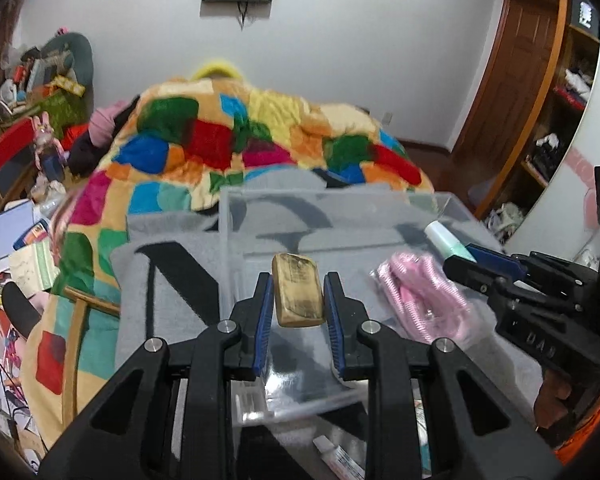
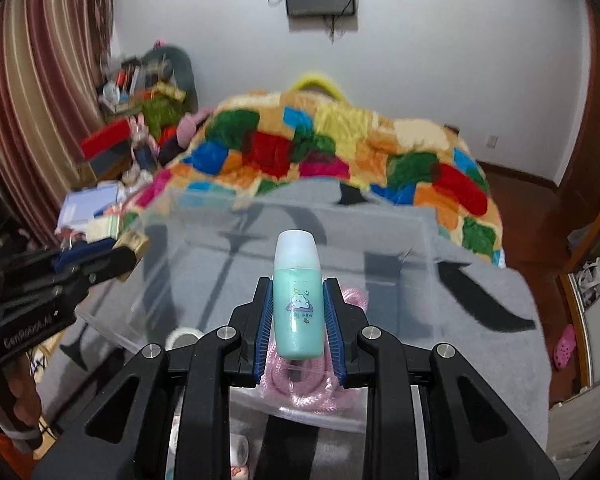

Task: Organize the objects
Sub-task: 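Lower the wooden block into the box with the left gripper while the right releases the lotion bottle inside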

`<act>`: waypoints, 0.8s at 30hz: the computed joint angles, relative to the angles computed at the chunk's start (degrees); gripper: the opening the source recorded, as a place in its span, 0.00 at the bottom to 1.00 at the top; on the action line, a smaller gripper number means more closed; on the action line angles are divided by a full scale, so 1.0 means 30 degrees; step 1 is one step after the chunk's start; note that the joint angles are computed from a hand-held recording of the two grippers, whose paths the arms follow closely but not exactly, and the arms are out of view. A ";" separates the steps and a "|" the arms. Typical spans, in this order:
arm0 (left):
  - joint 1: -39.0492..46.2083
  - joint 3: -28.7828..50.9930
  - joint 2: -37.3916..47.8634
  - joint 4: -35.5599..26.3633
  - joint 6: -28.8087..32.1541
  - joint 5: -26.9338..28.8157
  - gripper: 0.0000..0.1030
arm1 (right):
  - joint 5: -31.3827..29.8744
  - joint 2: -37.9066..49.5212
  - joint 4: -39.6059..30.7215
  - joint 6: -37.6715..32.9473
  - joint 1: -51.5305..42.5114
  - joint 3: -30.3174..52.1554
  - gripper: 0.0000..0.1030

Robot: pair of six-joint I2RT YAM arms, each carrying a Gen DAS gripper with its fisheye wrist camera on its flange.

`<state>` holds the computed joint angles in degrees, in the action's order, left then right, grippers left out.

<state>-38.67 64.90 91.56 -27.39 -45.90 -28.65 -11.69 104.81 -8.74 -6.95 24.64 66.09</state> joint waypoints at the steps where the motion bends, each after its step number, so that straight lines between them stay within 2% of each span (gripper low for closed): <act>1: 0.0085 0.0151 0.0262 -0.0094 0.0101 0.0122 0.24 | 0.0085 0.0409 -0.0294 -0.0125 0.0066 0.0328 0.22; 6: -0.0258 0.1103 0.1419 -0.0745 0.0615 -0.0142 0.24 | 0.0152 0.1767 -0.1368 -0.0565 0.0209 0.1489 0.22; 11: -0.0590 0.1659 0.2007 -0.1396 0.0776 -0.0550 0.24 | -0.0159 0.1808 -0.1910 -0.0837 0.0173 0.1725 0.22; 15: -0.0579 0.1437 0.1685 -0.1237 0.0828 -0.0204 0.27 | -0.0155 0.1562 -0.2062 -0.0752 0.0349 0.1612 0.23; 17: -0.0690 0.1290 0.1454 -0.1210 0.0853 -0.0245 0.35 | -0.0409 0.1342 -0.2101 -0.0767 0.0298 0.1460 0.25; 20: -0.1371 0.1296 0.1105 -0.1696 0.0607 -0.1546 0.52 | -0.0553 0.0645 -0.1760 -0.0819 0.0262 0.0769 0.32; 22: -0.1725 0.1191 0.0797 -0.1833 0.0509 -0.2036 0.56 | -0.0563 0.0004 -0.1458 -0.0881 0.0280 0.0167 0.33; 24: -0.2182 0.1109 0.0414 -0.2180 0.0187 -0.2675 0.64 | -0.0585 -0.0817 -0.1127 -0.0999 0.0266 -0.0600 0.34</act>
<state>-45.21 68.22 92.80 -33.93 -45.34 -36.68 -13.44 102.36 -12.12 -9.94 25.43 64.29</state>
